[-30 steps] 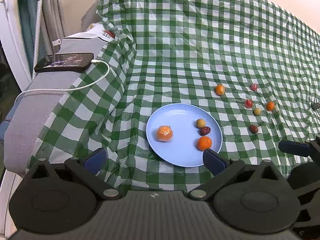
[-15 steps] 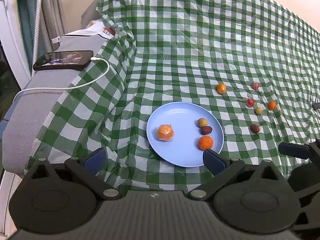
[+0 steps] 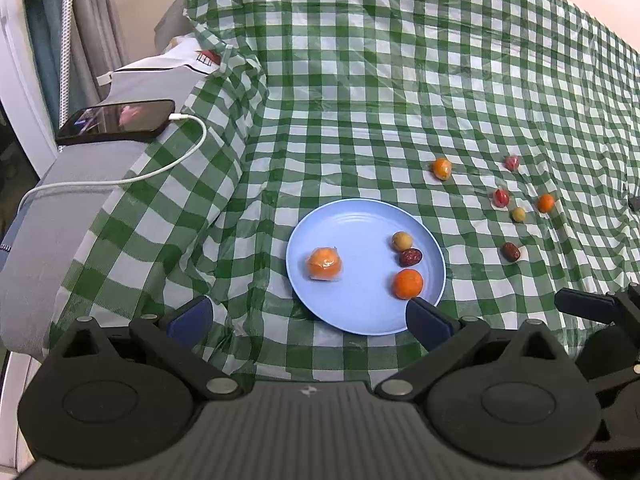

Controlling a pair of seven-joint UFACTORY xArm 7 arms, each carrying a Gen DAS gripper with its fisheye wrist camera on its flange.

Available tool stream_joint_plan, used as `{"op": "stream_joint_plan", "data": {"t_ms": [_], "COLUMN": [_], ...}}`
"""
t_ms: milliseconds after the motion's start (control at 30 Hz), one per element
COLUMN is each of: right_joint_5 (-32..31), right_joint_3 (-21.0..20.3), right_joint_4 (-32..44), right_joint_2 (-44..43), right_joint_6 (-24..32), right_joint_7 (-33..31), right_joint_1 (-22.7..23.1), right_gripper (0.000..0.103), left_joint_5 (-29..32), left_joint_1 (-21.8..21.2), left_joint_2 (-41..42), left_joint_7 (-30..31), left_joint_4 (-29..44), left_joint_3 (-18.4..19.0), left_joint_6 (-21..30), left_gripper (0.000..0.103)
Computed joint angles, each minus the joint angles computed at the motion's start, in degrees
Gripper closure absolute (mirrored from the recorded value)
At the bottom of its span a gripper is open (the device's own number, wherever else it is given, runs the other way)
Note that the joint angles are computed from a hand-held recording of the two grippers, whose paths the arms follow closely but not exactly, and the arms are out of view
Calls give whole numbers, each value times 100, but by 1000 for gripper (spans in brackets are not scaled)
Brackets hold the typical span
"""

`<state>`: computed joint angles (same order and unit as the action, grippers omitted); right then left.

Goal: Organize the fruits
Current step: 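Withdraw both open tools from the plate, then grasp a large orange with the right tool while the left tool grasps a red tomato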

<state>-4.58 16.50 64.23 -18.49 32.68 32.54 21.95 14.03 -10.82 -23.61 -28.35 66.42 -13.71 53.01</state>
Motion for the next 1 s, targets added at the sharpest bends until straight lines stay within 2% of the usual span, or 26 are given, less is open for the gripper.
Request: {"op": "stream_joint_plan", "data": {"t_ms": [300,533,700,800,933,1000], "right_joint_5": [-453,-1096,-2059,-2789,-4202,-4744], "right_joint_3": [82,84,187,157,12,-172], "right_joint_4": [-294,-678,-896,-926,-537,-207], "right_joint_2": [-100,-224,-53,327,1288,1840], "right_joint_6": [-122,-213,-459,-868,-1412,-1587], "right_joint_7": [920,1674,2503,3195,4359,4839], "right_joint_1": [-440,-1008,-1689,-2098,-2540,-2574], "right_gripper": [1,1,1,1,2,8], "left_joint_5": [112,186,427,565,674,673], "left_joint_1": [-73,-257,-487,-704,-1073,-1253], "left_joint_2": [435,1051,1792,2332,3213,3637], "left_joint_7": [-80,-120,-189,-249,-222,-159], "left_joint_4": [404,942,1616,2124,3020,3482], "left_joint_3": [-72,-40,-17,60,241,352], "left_joint_6": [213,227,242,307,513,628], "left_gripper": [0,0,0,0,0,0]}}
